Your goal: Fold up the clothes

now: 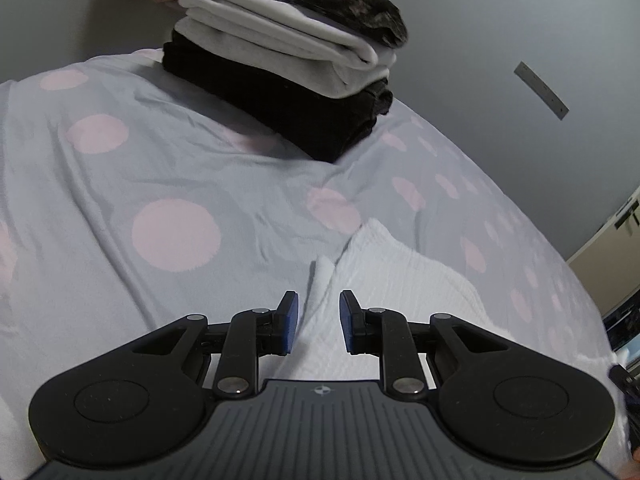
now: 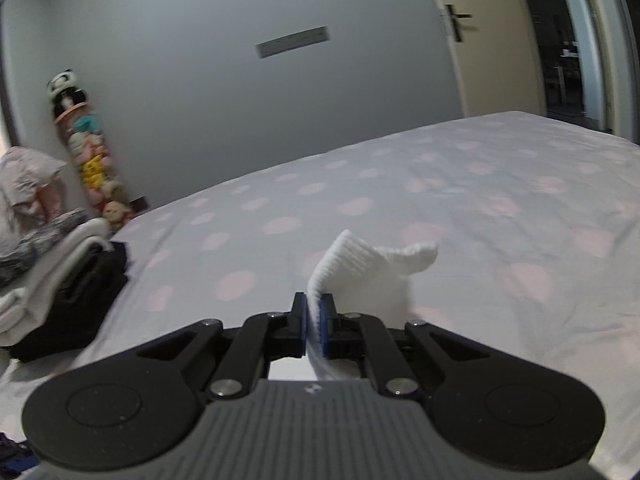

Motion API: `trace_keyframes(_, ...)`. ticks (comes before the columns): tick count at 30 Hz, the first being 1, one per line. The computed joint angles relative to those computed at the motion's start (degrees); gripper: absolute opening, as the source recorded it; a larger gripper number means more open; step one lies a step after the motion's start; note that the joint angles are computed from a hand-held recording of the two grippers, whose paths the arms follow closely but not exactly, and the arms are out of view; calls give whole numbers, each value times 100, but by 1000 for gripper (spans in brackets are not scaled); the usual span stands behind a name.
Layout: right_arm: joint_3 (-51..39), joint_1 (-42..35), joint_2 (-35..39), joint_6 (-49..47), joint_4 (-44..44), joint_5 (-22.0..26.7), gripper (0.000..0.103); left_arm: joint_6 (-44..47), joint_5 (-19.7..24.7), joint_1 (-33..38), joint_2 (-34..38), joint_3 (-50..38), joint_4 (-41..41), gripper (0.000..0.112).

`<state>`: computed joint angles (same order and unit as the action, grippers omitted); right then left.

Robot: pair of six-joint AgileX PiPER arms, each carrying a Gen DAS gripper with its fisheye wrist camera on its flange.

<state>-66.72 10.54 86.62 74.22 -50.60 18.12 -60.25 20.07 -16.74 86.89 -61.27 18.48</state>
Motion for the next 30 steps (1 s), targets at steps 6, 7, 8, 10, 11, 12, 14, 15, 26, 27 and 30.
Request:
trace_keyframes(6, -1015, 1021, 765, 228, 6, 449, 7, 1936, 40, 676, -174, 43, -2259, 25)
trace_keyframes(7, -1179, 1167, 907, 173, 83, 489, 7, 2090, 82, 774, -197, 42, -2442, 25)
trace_keyframes(8, -1350, 1306, 1051, 104, 171, 528, 7, 2175, 148, 860, -206, 28, -2546, 25)
trace_keyframes(10, -1709, 1577, 1363, -31, 322, 587, 7, 2262, 324, 1029, -205, -18, -2670, 25)
trace_keyframes(11, -1839, 1708, 1495, -37, 321, 598, 7, 2331, 400, 1107, -198, -30, -2764, 25)
trace_keyframes(12, -2017, 1830, 1672, -112, 364, 609, 7, 2441, 469, 1192, -187, -39, -2899, 25)
trace_keyframes(14, -2437, 2042, 2046, -446, 638, 714, 7, 2859, 542, 1373, -163, -24, -3353, 25)
trace_keyframes(15, -2669, 2129, 2245, -668, 834, 784, 7, 3019, 572, 1442, -147, -24, -3513, 25)
trace_keyframes(26, -4715, 2291, 3878, -2828, 2889, 2086, 9, 3747, 850, 1669, 123, -211, -4075, 25)
trace_keyframes(27, -4710, 2279, 3854, -2941, 2989, 2111, 13, 3884, 893, 1686, 141, -233, -4179, 25)
trace_keyframes(30, -4480, 2216, 3592, -3303, 3355, 1983, 25, 4339, 1010, 1751, 143, -268, -4567, 25)
